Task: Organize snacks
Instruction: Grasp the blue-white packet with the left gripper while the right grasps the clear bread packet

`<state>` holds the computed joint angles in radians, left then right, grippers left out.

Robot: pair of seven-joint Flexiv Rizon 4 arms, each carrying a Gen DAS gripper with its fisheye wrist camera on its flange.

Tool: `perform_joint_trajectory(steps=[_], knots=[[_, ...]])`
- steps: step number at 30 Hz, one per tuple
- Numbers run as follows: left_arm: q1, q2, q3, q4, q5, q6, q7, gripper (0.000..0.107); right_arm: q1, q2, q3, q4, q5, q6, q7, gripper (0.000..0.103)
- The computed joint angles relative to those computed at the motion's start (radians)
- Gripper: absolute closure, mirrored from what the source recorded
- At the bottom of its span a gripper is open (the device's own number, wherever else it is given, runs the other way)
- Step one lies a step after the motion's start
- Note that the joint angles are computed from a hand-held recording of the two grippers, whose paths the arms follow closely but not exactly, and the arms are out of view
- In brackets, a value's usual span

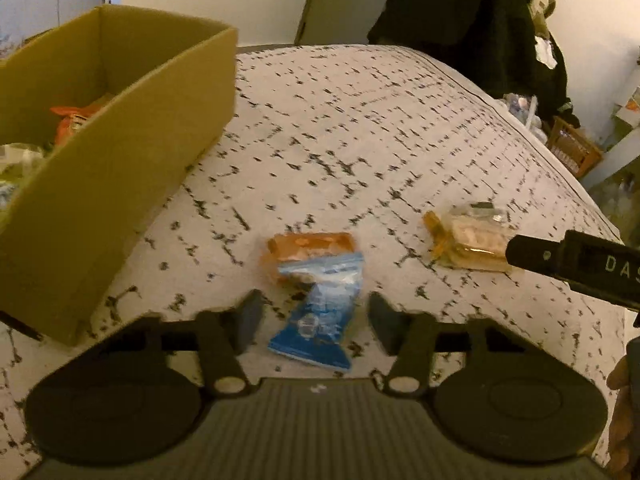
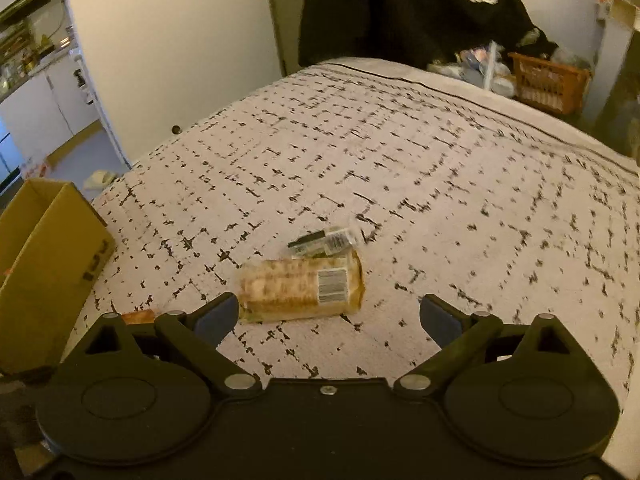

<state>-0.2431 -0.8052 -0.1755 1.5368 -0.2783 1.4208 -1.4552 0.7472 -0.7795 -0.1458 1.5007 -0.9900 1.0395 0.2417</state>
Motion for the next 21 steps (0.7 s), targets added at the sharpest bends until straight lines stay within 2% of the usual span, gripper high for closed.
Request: perform_joint_trajectory(steps=[1, 2, 4, 11, 12, 16, 21], knots=[[0.012, -0.002, -0.011, -0.002, -0.002, -0.004, 0.009, 0.069, 0.0, -0.005, 0.001, -0.007, -0.001, -0.005, -0.012, 0.005], [0.02, -0.003, -0.019, -0.006, -0.003, -0.012, 0.021, 0.079, -0.003, -0.012, 0.005, -0.016, 0.006, -0.01, -0.025, 0.005], [0.046, -0.002, -0.045, -0.011, -0.014, -0.038, 0.048, 0.083, -0.007, -0.029, 0.01, -0.037, 0.022, -0.011, -0.043, 0.005], [0.09, 0.027, -0.083, 0.033, -0.076, -0.034, 0.058, 0.084, 0.002, -0.107, 0.004, -0.142, 0.056, -0.021, -0.174, 0.003], [0.097, 0.032, -0.09, 0.04, -0.082, -0.033, 0.063, 0.084, 0.005, -0.116, 0.004, -0.155, 0.067, -0.031, -0.195, 0.0], [0.12, 0.049, -0.114, 0.07, -0.104, -0.015, 0.083, 0.084, 0.02, -0.142, 0.0, -0.203, 0.112, -0.097, -0.254, 0.0], [0.127, 0.06, -0.116, 0.084, -0.121, -0.017, 0.087, 0.084, 0.017, -0.175, 0.008, -0.252, 0.169, -0.132, -0.299, 0.0]])
